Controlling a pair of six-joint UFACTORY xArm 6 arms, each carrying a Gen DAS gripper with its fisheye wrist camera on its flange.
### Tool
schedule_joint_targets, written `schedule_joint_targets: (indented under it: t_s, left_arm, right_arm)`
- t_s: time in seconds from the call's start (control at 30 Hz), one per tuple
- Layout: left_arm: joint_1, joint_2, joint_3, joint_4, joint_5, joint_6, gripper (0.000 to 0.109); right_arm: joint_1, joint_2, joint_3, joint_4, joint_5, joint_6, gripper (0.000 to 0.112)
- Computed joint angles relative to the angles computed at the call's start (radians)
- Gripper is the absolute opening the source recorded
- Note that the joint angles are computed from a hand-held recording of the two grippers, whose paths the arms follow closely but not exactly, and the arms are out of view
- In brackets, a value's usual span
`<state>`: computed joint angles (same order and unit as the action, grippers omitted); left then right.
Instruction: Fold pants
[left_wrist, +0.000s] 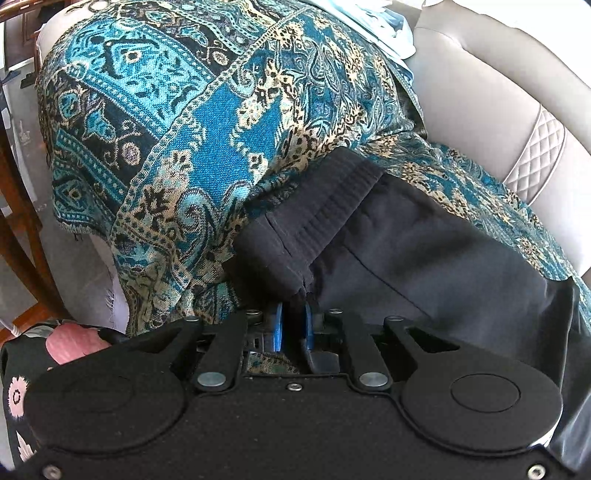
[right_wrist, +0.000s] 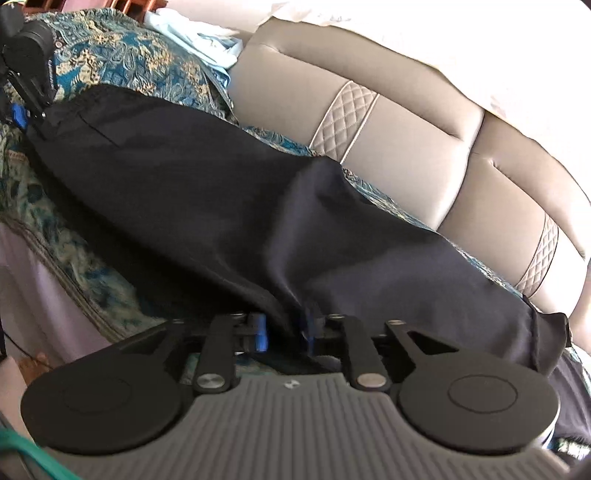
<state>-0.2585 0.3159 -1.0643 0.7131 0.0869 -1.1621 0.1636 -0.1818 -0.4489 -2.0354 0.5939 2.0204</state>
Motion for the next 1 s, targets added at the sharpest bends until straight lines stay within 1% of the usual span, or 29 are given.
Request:
schedule_joint_targets:
  t_s: [0.03, 0.07, 0.1, 0.17, 0.2, 0.23, 0.27, 0.3, 0.33, 0.37, 0.4, 0.5, 0.57, 0.63, 0.7, 0.73, 0.77, 0.9, 0.97, 1.0]
  left_arm:
    - [0.0, -0.002, 0.001, 0.0, 0.002, 0.0, 0.012]
    - [0.0, -0.002, 0.001, -0.005, 0.002, 0.007, 0.012]
    - [-0.002, -0.002, -0.001, -0.002, 0.008, 0.005, 0.012]
    - [-0.003, 0.009, -0.016, -0.02, 0.015, 0.029, 0.013]
    - [-0.003, 0.009, -0.018, -0.015, 0.019, 0.029, 0.013]
    - [-0.004, 0.008, -0.019, 0.0, 0.023, 0.016, 0.013]
    - [-0.004, 0.009, -0.021, 0.004, 0.024, 0.016, 0.013]
    - [-0.005, 0.009, -0.023, 0.022, 0.028, 0.004, 0.013]
    - [-0.006, 0.01, -0.025, 0.031, 0.03, 0.001, 0.013]
    - [-0.008, 0.011, -0.028, 0.043, 0.035, -0.008, 0.013]
    - [-0.009, 0.011, -0.03, 0.054, 0.039, -0.015, 0.013]
    - [-0.013, 0.016, -0.04, 0.053, 0.053, -0.012, 0.013]
    - [-0.014, 0.018, -0.042, 0.03, 0.057, 0.003, 0.013]
    - [-0.015, 0.023, -0.046, 0.003, 0.059, 0.018, 0.013]
    - [-0.011, 0.025, -0.046, -0.021, 0.055, 0.036, 0.013]
    - [-0.012, 0.026, -0.048, -0.022, 0.057, 0.033, 0.013]
    - [-0.011, 0.027, -0.049, -0.017, 0.06, 0.026, 0.013]
    - [-0.022, 0.036, -0.073, 0.022, 0.099, -0.009, 0.013]
    - [-0.03, 0.041, -0.087, 0.034, 0.123, -0.017, 0.013]
    - [-0.035, 0.043, -0.094, 0.039, 0.138, -0.02, 0.013]
  right_arm:
    - [-0.043, -0.028, 0.009, -0.041, -0.063, 0.0, 0.055]
    - [-0.08, -0.049, 0.013, -0.063, -0.113, -0.002, 0.065]
    - [-0.127, -0.078, 0.019, -0.073, -0.174, -0.013, 0.069]
    - [-0.249, -0.123, 0.016, -0.074, -0.337, -0.051, 0.071]
    - [-0.323, -0.14, 0.011, -0.056, -0.426, -0.082, 0.072]
    - [-0.391, -0.154, 0.008, -0.039, -0.496, -0.107, 0.072]
    - [-0.463, -0.166, 0.002, -0.025, -0.558, -0.129, 0.073]
    - [-0.528, -0.176, -0.006, -0.015, -0.6, -0.147, 0.074]
    - [-0.579, -0.191, -0.01, -0.022, -0.611, -0.143, 0.075]
    - [-0.622, -0.201, -0.021, -0.03, -0.596, -0.13, 0.077]
    - [-0.668, -0.201, -0.037, -0.02, -0.562, -0.123, 0.078]
    - [-0.774, -0.123, -0.126, 0.02, -0.468, -0.089, 0.078]
    - [-0.836, -0.028, -0.213, 0.111, -0.415, -0.111, 0.078]
    - [-0.899, 0.086, -0.322, 0.185, -0.405, -0.109, 0.078]
    - [-0.938, 0.203, -0.438, 0.264, -0.398, -0.141, 0.078]
    - [-0.946, 0.253, -0.484, 0.317, -0.376, -0.184, 0.078]
    - [-0.948, 0.307, -0.533, 0.396, -0.359, -0.258, 0.078]
    - [-0.954, 0.499, -0.71, 0.708, -0.349, -0.542, 0.078]
    - [-0.95, 0.566, -0.777, 0.828, -0.327, -0.653, 0.078]
    - [-0.946, 0.598, -0.809, 0.898, -0.306, -0.719, 0.072]
